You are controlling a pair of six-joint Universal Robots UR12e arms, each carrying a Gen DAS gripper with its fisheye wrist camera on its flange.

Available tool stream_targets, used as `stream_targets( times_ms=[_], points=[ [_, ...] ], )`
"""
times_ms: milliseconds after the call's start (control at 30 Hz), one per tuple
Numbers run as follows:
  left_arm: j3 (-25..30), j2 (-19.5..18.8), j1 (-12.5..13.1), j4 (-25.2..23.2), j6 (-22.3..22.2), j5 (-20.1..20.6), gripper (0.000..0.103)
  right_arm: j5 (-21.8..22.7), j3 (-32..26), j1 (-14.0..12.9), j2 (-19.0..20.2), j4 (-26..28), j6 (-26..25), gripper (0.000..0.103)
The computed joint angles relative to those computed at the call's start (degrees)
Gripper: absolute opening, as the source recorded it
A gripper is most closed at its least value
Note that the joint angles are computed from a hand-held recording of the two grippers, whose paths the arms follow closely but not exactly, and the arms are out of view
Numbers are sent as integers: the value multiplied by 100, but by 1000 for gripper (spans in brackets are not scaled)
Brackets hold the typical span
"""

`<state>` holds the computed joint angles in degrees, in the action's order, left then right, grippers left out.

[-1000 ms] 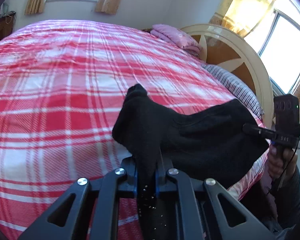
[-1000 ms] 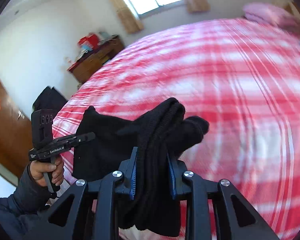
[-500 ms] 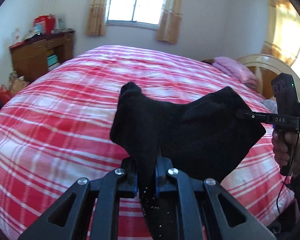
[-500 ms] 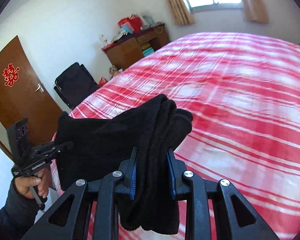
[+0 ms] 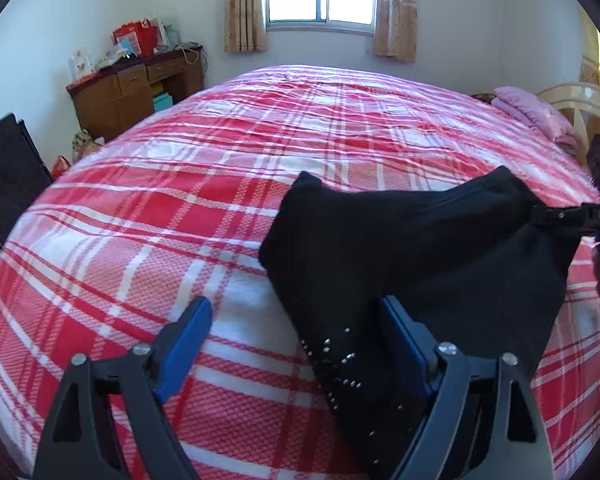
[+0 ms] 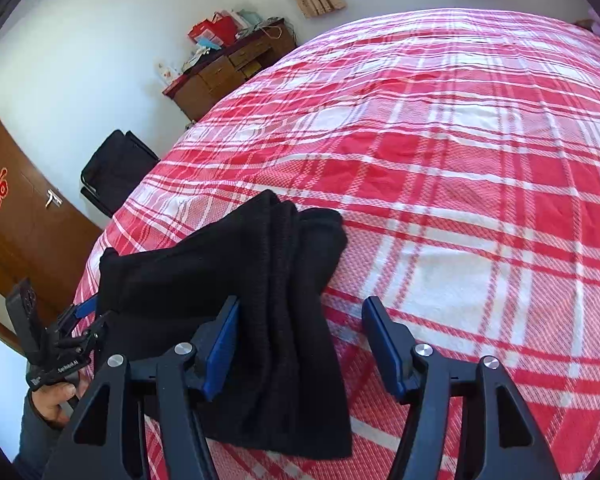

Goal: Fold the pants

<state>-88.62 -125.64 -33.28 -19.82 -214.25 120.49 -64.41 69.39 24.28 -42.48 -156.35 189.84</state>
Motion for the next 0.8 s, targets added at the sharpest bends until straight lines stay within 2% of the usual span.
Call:
stream_targets(
  times_ms=[167,267,367,467,567,733,800],
  points=[
    [-71,90,-86,-281,115,383,89,-54,406,-115,-183,-571,338,63],
    [-119,173,-157,-439,88,581,89,-741,803,-134,-439,-986,598,63],
    [-134,220,-222,-409,98,726,89,-1139,1293,-175,-784,-1293,765,63],
    [-110,234,-269,-290,133,764,89,-1445,1716,-142,-1093,-1602,531,63],
    [-71,246,-322,-122,202,745,89,-1551,2046,-92,-1341,-1908,318,64],
    [24,244,-421,204,459,752,89,-1864,2233,105,-1600,-2060,-372,66],
    [39,246,-461,322,556,792,89,-1807,2312,147,-1683,-2186,-522,68]
  ],
)
